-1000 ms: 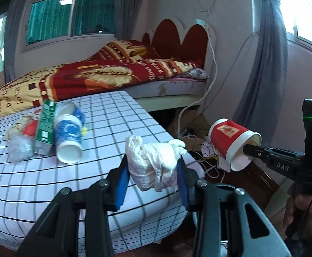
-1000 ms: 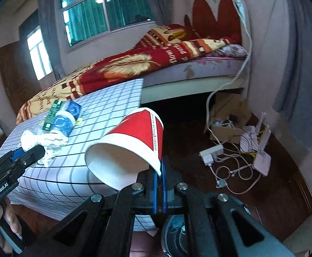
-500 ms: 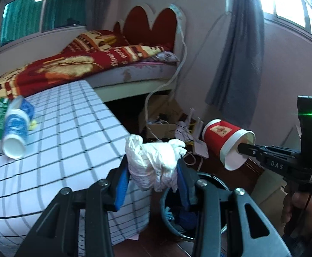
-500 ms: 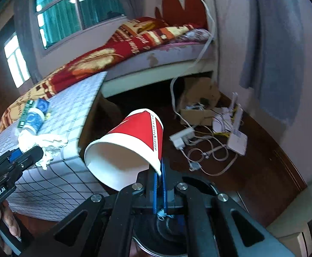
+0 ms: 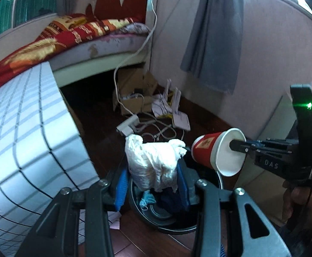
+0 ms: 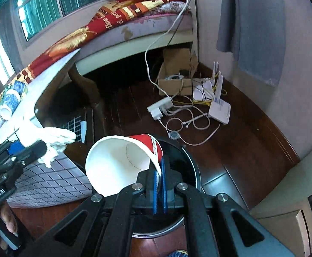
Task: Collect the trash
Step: 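Carry cup and tissue over the black bin and open both grippers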
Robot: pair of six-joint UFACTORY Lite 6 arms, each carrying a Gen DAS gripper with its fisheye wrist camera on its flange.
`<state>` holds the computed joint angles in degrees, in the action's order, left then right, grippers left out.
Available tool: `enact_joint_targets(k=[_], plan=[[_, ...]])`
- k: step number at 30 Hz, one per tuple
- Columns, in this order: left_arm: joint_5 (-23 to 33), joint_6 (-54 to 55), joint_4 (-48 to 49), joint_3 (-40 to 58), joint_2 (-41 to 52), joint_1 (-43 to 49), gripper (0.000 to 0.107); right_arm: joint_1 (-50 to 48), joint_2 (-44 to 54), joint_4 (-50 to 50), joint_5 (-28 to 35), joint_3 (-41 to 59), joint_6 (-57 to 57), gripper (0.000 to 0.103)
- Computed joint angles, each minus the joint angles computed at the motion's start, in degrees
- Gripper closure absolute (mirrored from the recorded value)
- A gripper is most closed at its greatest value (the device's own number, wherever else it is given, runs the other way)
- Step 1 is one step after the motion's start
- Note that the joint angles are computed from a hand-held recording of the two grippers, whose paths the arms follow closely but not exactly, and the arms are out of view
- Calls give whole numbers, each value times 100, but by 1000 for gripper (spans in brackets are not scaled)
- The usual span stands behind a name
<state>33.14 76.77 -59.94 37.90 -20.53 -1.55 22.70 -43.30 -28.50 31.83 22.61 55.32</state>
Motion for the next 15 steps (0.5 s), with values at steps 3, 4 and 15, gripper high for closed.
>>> enact_joint_targets(k=[3, 4, 15], plan=[[-258, -16, 2, -64, 244, -237, 65, -293, 26, 309, -224, -199, -433, 99], [-314, -39, 2, -61, 312, -301, 65, -448, 53, 525, -335, -270, -708, 99], [-752, -81, -73, 196, 1388, -1084, 55, -1338, 1264, 1762, -1595, -565, -2369, 99]])
